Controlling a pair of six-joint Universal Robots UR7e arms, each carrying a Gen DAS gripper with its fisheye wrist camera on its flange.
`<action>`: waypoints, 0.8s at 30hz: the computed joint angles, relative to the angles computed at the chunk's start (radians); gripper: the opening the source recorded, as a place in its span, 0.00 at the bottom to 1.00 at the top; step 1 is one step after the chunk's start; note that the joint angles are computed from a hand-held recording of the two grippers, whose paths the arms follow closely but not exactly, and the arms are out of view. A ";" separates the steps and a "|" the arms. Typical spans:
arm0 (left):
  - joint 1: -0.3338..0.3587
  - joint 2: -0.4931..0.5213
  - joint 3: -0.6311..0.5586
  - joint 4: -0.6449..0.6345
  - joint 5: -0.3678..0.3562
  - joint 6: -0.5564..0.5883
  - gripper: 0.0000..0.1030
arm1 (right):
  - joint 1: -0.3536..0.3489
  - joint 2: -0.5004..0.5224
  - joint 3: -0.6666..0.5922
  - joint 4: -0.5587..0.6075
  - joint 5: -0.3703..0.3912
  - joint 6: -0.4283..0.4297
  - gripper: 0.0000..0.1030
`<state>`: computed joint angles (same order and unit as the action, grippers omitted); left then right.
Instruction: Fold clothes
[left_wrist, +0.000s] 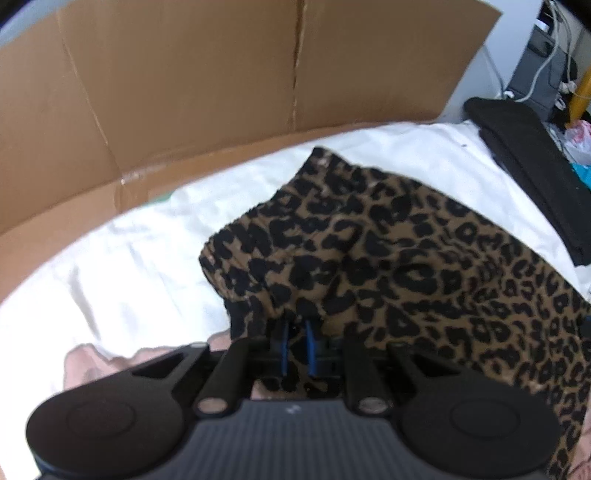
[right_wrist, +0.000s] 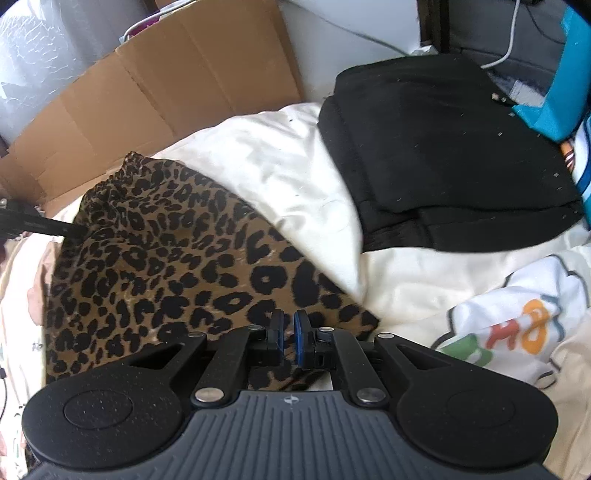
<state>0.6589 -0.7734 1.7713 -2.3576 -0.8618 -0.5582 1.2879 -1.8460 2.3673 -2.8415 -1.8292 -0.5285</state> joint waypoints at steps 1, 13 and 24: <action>0.010 0.005 0.000 -0.018 -0.007 -0.002 0.09 | -0.005 0.003 -0.002 0.010 0.000 0.014 0.16; -0.025 -0.031 0.027 -0.035 -0.009 -0.001 0.16 | 0.001 0.018 -0.003 -0.025 -0.066 0.023 0.13; -0.138 -0.127 0.204 -0.128 -0.080 -0.011 0.16 | 0.029 -0.047 0.033 0.030 0.004 -0.009 0.14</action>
<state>0.5213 -0.9003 1.9750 -2.4859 -0.9420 -0.5696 1.3174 -1.8928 2.4005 -2.8117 -1.8248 -0.5373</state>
